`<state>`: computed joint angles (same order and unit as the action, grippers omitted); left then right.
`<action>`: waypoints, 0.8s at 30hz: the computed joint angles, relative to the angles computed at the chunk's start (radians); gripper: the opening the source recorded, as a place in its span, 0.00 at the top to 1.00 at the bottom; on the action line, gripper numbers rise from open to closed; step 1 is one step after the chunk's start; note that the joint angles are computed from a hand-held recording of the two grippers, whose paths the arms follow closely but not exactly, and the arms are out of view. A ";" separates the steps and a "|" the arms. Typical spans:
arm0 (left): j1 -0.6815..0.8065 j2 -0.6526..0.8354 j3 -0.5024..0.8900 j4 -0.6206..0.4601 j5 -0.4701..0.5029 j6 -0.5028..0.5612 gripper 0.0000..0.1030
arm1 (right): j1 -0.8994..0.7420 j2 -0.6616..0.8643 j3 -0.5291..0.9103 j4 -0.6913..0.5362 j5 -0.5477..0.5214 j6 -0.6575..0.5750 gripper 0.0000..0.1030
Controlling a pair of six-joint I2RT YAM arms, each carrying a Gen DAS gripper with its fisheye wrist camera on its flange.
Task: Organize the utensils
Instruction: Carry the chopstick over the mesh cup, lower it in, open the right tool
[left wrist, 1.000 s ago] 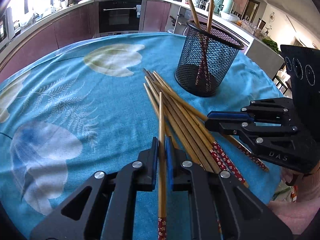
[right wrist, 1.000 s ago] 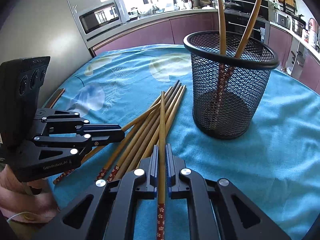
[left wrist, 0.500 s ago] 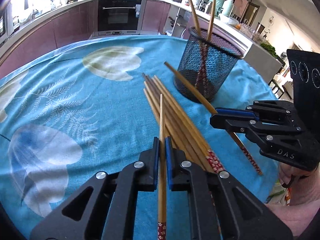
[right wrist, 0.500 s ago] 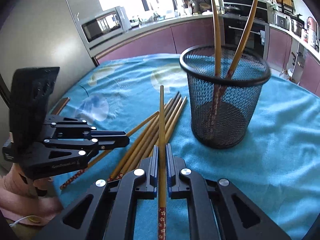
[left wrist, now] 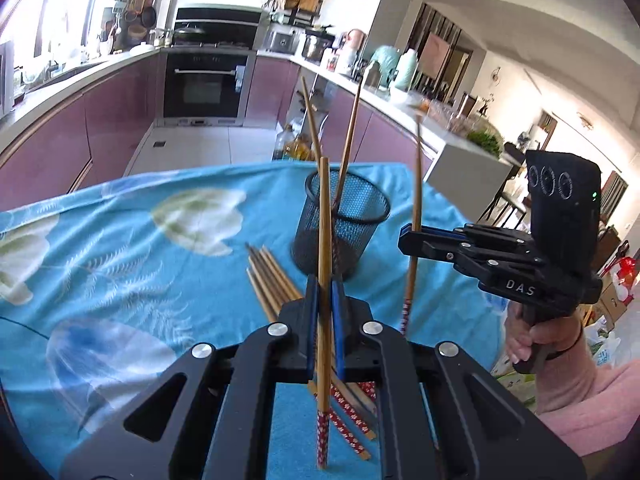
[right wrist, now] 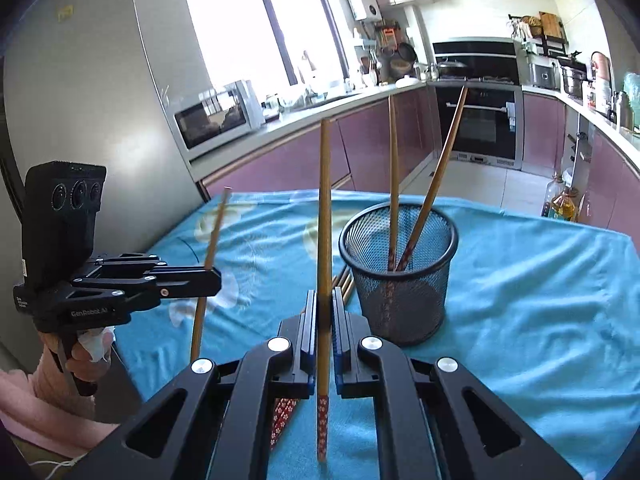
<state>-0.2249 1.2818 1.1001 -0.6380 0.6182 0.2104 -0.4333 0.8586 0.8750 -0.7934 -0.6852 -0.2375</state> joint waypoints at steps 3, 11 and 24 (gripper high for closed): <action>0.024 -0.021 0.024 -0.010 0.041 -0.006 0.93 | -0.035 -0.001 0.024 0.002 -0.035 -0.001 0.94; 0.041 -0.020 0.090 0.038 0.102 -0.070 0.93 | -0.078 0.036 0.091 0.037 -0.081 0.015 0.94; -0.055 0.089 0.295 0.099 0.058 -0.178 0.93 | -0.115 0.124 0.249 0.081 -0.107 0.049 0.94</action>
<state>-0.2803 1.3709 1.3952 -0.5393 0.6762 0.0326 -0.5486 0.9830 1.1240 -0.7124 -0.7927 -0.1889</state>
